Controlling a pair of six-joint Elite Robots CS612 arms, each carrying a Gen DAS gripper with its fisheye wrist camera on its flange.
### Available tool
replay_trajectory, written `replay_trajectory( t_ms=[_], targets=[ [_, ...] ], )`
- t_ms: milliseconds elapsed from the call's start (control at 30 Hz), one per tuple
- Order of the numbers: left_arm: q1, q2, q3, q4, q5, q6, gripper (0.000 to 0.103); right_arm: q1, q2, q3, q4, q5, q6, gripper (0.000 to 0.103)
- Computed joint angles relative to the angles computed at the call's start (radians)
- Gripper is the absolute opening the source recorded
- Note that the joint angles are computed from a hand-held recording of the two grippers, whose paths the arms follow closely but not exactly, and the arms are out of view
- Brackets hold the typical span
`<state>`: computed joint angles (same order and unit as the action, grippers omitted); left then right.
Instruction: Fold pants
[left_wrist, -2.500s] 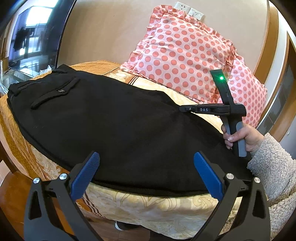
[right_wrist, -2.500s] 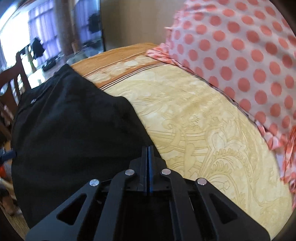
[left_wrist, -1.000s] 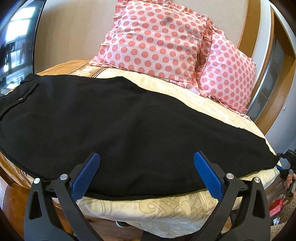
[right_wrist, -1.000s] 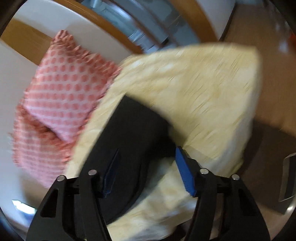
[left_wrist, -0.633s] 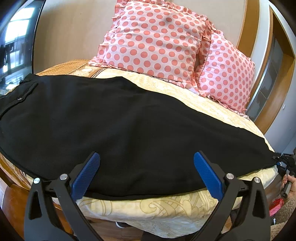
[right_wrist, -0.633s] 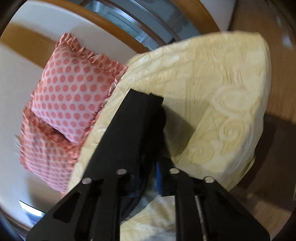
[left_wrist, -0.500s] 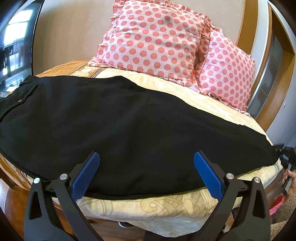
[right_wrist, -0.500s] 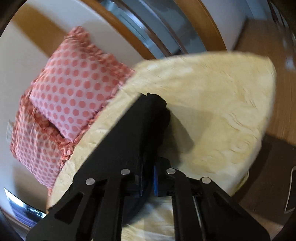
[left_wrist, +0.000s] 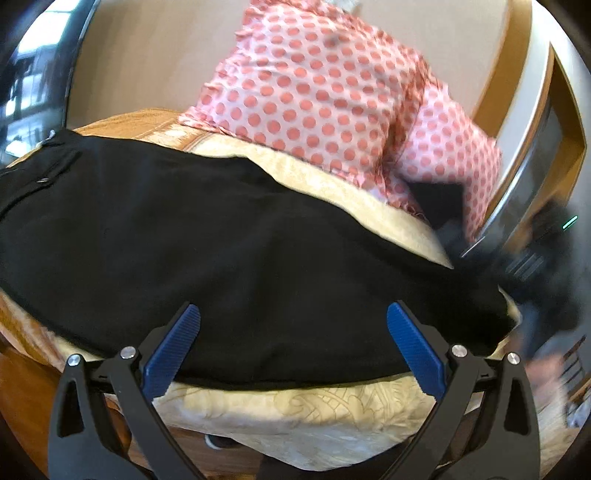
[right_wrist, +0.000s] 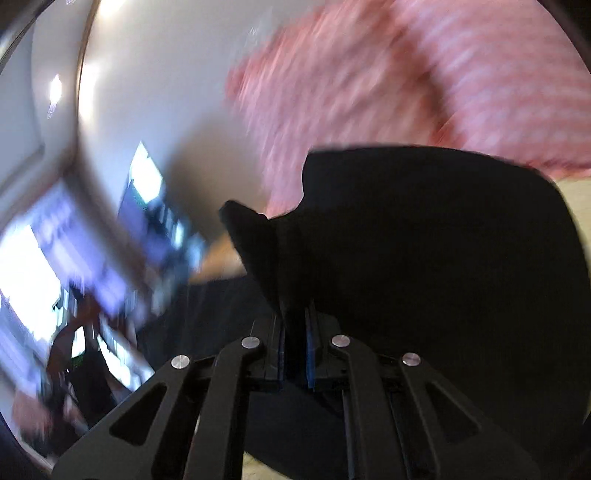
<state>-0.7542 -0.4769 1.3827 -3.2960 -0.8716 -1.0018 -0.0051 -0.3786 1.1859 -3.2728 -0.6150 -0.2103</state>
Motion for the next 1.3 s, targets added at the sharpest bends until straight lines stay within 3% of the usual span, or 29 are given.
replay_trajectory(
  t_ms=[33,100,300,400,567,733,900,967,1000,1067,1100,1167,1200,1267,1300],
  targets=[
    [-0.004,-0.009,0.018,-0.005,0.028,-0.013,0.101,0.014,0.0,-0.002,0.08,-0.018,-0.058,0.008],
    [-0.011,-0.027,0.055,-0.006,0.086,-0.046,0.101,0.027,0.006,-0.009,0.137,-0.038,-0.086,0.008],
    [-0.016,-0.075,0.141,0.061,0.206,-0.208,0.101,0.024,0.006,-0.008,-0.037,0.007,0.042,0.008],
    [-0.015,-0.09,0.17,0.078,0.227,-0.288,0.101,0.049,-0.016,0.022,0.037,-0.07,-0.082,0.008],
    [-0.018,-0.104,0.2,0.094,0.25,-0.364,0.101,0.059,-0.025,0.053,0.044,-0.103,-0.159,0.009],
    [-0.02,-0.114,0.217,0.132,0.274,-0.43,0.101,0.061,-0.01,0.042,-0.004,-0.104,-0.107,0.008],
    [-0.023,-0.137,0.258,0.185,0.311,-0.551,0.101,0.061,0.017,0.028,-0.171,-0.084,0.02,0.009],
    [-0.022,-0.143,0.274,0.182,0.309,-0.587,0.101,0.067,0.014,0.033,-0.154,-0.085,-0.02,0.009],
    [-0.019,-0.145,0.288,0.164,0.299,-0.611,0.101,0.076,0.003,0.044,-0.097,-0.115,-0.093,0.01],
    [-0.013,-0.148,0.31,0.127,0.28,-0.642,0.101,0.089,-0.009,0.06,-0.038,-0.182,-0.16,0.016],
    [-0.01,-0.149,0.32,0.107,0.272,-0.657,0.101,0.088,-0.008,0.061,-0.036,-0.169,-0.169,0.021],
    [-0.006,-0.15,0.337,0.07,0.262,-0.672,0.101,0.084,-0.022,0.071,0.023,-0.123,-0.211,0.071],
    [-0.002,-0.15,0.348,0.044,0.256,-0.681,0.101,0.081,-0.027,0.077,0.039,-0.092,-0.223,0.082],
    [0.005,-0.148,0.362,-0.018,0.241,-0.676,0.101,0.086,-0.032,0.087,0.056,-0.092,-0.274,0.086],
    [0.01,-0.148,0.369,-0.047,0.23,-0.674,0.101,0.093,-0.034,0.097,0.042,-0.124,-0.311,0.086]
  ],
)
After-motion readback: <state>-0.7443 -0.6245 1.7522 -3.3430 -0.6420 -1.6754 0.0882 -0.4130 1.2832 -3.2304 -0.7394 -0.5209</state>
